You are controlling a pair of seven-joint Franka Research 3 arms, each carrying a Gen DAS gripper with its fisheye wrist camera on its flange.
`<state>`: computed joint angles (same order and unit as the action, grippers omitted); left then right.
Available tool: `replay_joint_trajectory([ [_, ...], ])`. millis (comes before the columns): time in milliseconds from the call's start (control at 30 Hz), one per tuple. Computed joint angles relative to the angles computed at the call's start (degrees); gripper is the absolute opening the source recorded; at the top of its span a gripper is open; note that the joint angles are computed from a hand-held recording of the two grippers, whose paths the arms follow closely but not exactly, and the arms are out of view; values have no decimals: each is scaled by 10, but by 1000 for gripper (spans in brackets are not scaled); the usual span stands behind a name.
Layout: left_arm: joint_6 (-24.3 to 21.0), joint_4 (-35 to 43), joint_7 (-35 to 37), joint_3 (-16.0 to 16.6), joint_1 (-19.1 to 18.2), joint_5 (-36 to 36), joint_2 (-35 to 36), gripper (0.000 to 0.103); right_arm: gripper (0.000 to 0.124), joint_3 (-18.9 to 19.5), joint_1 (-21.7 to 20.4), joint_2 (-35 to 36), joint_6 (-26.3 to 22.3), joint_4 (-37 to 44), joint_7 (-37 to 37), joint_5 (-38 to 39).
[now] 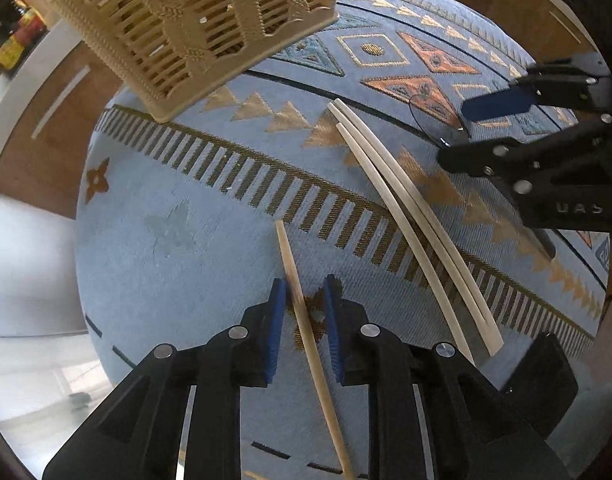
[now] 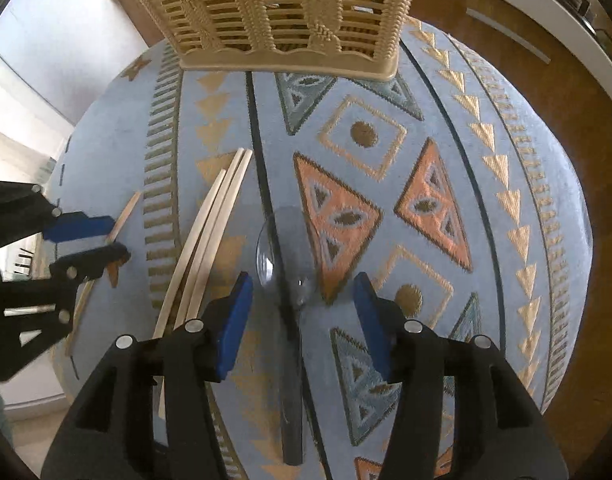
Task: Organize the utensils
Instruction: 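Lift the chopstick and spoon with both tools over the tan basket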
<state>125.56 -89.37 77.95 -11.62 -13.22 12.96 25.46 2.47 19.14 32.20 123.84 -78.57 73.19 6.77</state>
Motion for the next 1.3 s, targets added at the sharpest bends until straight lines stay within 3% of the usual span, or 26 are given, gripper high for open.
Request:
replay_joint_trajectory([
  [100, -4, 5, -10, 0, 2, -8, 2, 17, 33, -1, 10, 20, -11, 33, 8, -10],
  [233, -18, 16, -6, 0, 0, -4, 6, 16, 30, -1, 21, 54, -35, 91, 7, -22],
  [267, -18, 14, -10, 3, -3, 2, 4, 9, 30, 1, 20, 56, -36, 96, 5, -19],
  [333, -17, 18, -31, 10, -11, 20, 8, 4, 30, 5, 18, 47, -25, 84, -2, -9],
  [400, 16, -4, -52, 7, -2, 5, -5, 4, 30, 12, 10, 31, 3, 61, -14, 8],
  [667, 306, -197, -158, 16, 21, 19, -122, 4, 30, 59, -58, -83, 131, -91, -155, 173],
  [733, 371, -219, -195, 23, 23, 39, -143, 4, 30, 68, -66, -104, 161, -110, -199, 217],
  [833, 451, -210, -312, 61, -3, 124, -147, 4, 30, 67, -64, -124, 183, -111, -227, 252],
  [933, 499, -191, -355, 67, 9, 140, -150, 4, 30, 69, -69, -121, 179, -80, -236, 288],
  [967, 512, -179, -385, 88, -3, 168, -146, 4, 30, 71, -81, -124, 167, -75, -253, 311],
  [1133, 535, -50, -691, 259, -128, 467, -103, 4, 30, 77, -79, -83, 191, 11, -255, 362],
  [1200, 526, 3, -786, 296, -157, 556, -83, 4, 30, 79, -76, -58, 210, 56, -235, 373],
  [1267, 520, 68, -945, 348, -195, 699, -54, 4, 30, 86, -78, -39, 242, 89, -229, 386],
  [1300, 507, 84, -1001, 358, -205, 754, -52, 4, 30, 92, -84, -34, 256, 100, -235, 396],
])
